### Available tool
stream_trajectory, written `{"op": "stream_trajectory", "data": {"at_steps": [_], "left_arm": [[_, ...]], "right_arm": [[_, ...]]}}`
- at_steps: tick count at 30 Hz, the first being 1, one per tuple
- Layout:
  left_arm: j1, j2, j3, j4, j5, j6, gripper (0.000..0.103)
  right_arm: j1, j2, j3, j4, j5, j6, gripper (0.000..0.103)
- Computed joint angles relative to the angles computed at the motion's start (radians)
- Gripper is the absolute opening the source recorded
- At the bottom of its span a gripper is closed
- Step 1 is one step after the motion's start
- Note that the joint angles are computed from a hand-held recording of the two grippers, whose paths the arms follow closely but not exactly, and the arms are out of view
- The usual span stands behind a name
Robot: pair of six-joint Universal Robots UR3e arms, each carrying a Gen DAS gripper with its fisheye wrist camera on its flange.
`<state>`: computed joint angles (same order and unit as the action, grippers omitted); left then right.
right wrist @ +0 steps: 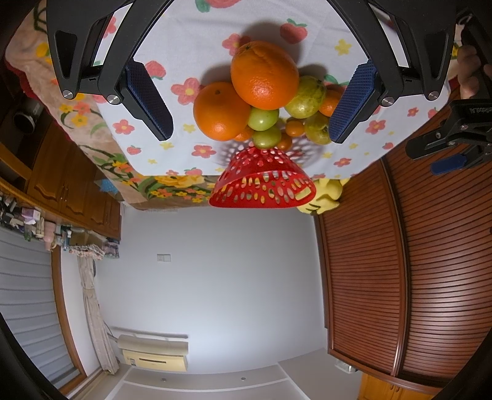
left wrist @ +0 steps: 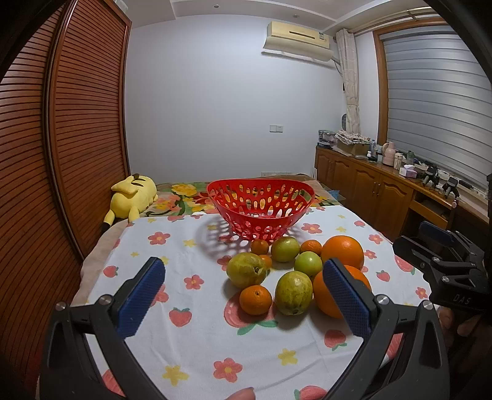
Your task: Organize fruits
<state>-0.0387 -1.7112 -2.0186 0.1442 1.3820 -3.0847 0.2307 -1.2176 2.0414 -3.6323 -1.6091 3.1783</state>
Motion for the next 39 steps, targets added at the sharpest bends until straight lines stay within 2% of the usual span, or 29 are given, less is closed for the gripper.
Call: {"op": "stream_trajectory", "data": {"at_steps": [25,39], "left_arm": [[0.033,-0.063,-0.009,-0.046,-0.039,0.017,0.103],[0.062,-0.135,0.014,-0.080,-0.082,0.046,0.103]], "right_arm": [[-0.001,0.054,-0.013,0.029,0.011,-0.004,0.103],[-0.026,0.115,-0.056,0.118,0.066,-0.024,0.102]]}}
